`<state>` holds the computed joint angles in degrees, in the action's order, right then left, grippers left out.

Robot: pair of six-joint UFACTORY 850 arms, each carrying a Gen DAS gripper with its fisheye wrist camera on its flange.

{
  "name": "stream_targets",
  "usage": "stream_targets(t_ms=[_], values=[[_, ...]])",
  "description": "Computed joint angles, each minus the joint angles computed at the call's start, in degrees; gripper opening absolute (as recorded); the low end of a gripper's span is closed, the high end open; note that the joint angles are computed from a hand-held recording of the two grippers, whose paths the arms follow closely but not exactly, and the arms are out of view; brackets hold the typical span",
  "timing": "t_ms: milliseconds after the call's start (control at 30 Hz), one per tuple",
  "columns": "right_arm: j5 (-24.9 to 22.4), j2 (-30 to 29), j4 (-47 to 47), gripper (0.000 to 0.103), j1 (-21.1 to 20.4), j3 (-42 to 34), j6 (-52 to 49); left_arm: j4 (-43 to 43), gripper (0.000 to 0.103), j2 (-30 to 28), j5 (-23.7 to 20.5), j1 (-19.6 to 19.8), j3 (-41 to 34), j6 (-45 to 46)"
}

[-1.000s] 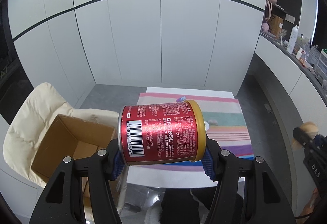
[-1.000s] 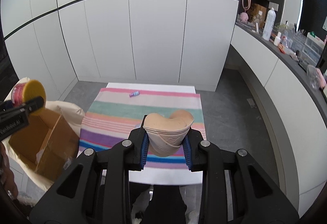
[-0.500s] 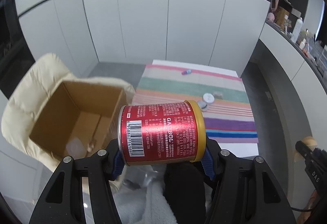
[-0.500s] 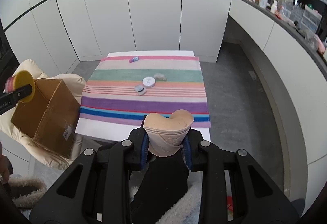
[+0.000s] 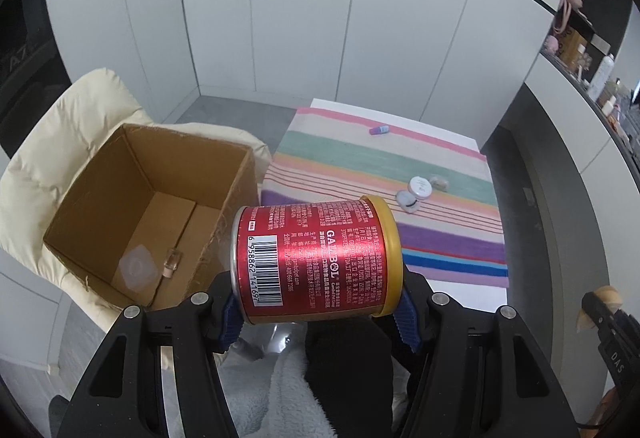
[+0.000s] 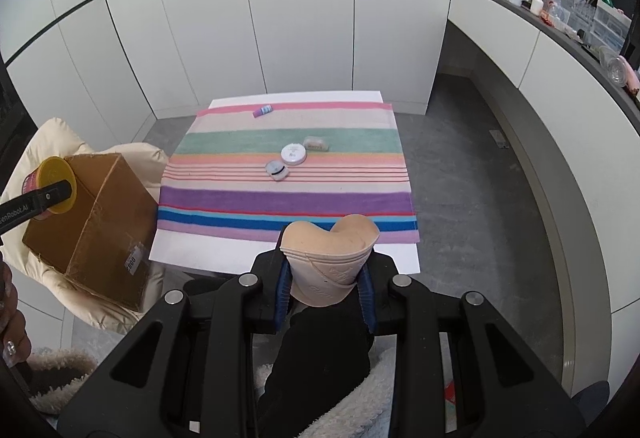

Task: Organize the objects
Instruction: 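Lift and carry the red can with the left tool while the right tool carries the puff to the box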

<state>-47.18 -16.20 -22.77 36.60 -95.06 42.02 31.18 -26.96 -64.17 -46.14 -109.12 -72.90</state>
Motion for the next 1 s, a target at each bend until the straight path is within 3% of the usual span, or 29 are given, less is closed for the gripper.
stream_targets(t_ms=[200, 567, 1000], values=[[-1.6, -3.3, 1.6, 0.029, 1.1, -3.9, -3.8, -0.6, 0.062, 2.7, 1.6, 1.1, 4.3, -2.2], [-1.4, -13.1, 10.3, 0.029, 4.6, -16.5, -16.3, 2.9, 0.062, 12.5, -3.3, 2.6, 16.6, -10.8], [-9.2, -30.3, 21.4, 0.029, 11.8, -41.2, -31.7, 2.8, 0.062, 25.3, -8.6, 4.3, 31.7, -20.7]])
